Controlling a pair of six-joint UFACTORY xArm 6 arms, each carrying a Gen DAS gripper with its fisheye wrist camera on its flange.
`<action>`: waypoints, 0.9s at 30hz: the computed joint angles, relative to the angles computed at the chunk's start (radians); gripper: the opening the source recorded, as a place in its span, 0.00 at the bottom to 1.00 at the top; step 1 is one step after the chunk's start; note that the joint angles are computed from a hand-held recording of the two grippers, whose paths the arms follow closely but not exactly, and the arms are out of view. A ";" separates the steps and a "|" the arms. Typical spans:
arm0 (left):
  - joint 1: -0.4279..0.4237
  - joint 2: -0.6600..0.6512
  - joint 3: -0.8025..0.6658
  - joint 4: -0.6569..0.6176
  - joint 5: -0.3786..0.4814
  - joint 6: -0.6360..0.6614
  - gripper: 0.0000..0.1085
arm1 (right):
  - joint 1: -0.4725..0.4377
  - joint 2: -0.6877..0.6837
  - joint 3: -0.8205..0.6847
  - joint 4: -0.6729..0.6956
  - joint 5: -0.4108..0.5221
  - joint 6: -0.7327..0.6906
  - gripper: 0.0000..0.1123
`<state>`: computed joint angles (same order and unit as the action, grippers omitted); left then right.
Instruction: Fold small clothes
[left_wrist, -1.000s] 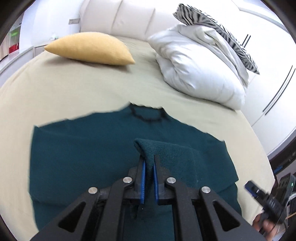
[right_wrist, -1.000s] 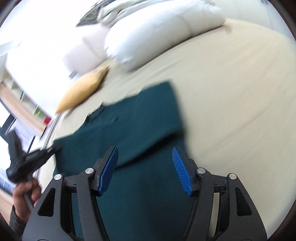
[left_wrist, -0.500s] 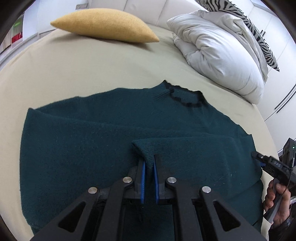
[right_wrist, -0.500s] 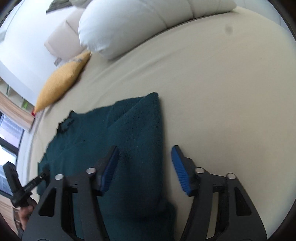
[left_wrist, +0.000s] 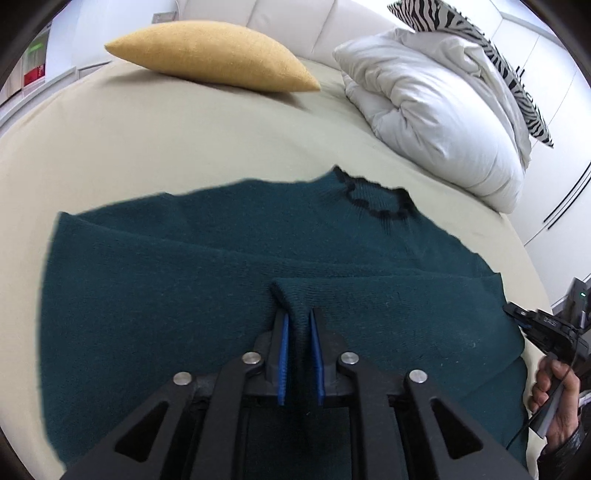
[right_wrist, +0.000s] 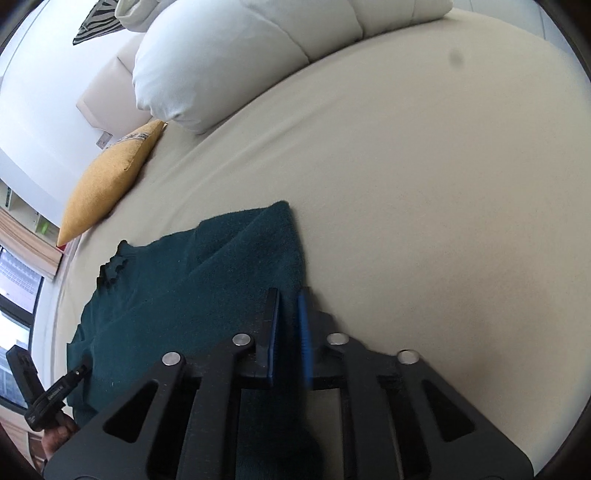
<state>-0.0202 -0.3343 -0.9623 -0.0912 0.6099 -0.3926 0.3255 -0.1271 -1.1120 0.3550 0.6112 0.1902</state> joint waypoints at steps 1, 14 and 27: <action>0.002 -0.019 0.009 0.038 -0.002 -0.037 0.15 | 0.004 -0.025 0.008 -0.045 -0.003 0.033 0.15; -0.044 -0.039 0.023 0.154 0.044 -0.075 0.21 | 0.030 -0.159 0.162 0.123 -0.004 -0.130 0.06; 0.059 -0.786 0.307 0.015 0.437 -0.043 0.68 | 0.128 -0.803 0.402 -0.528 -0.009 0.254 0.87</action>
<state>0.0389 -1.1199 -0.6549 -0.0766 1.0473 -0.4352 0.4537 -0.9303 -0.7105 -0.1730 0.6018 0.4438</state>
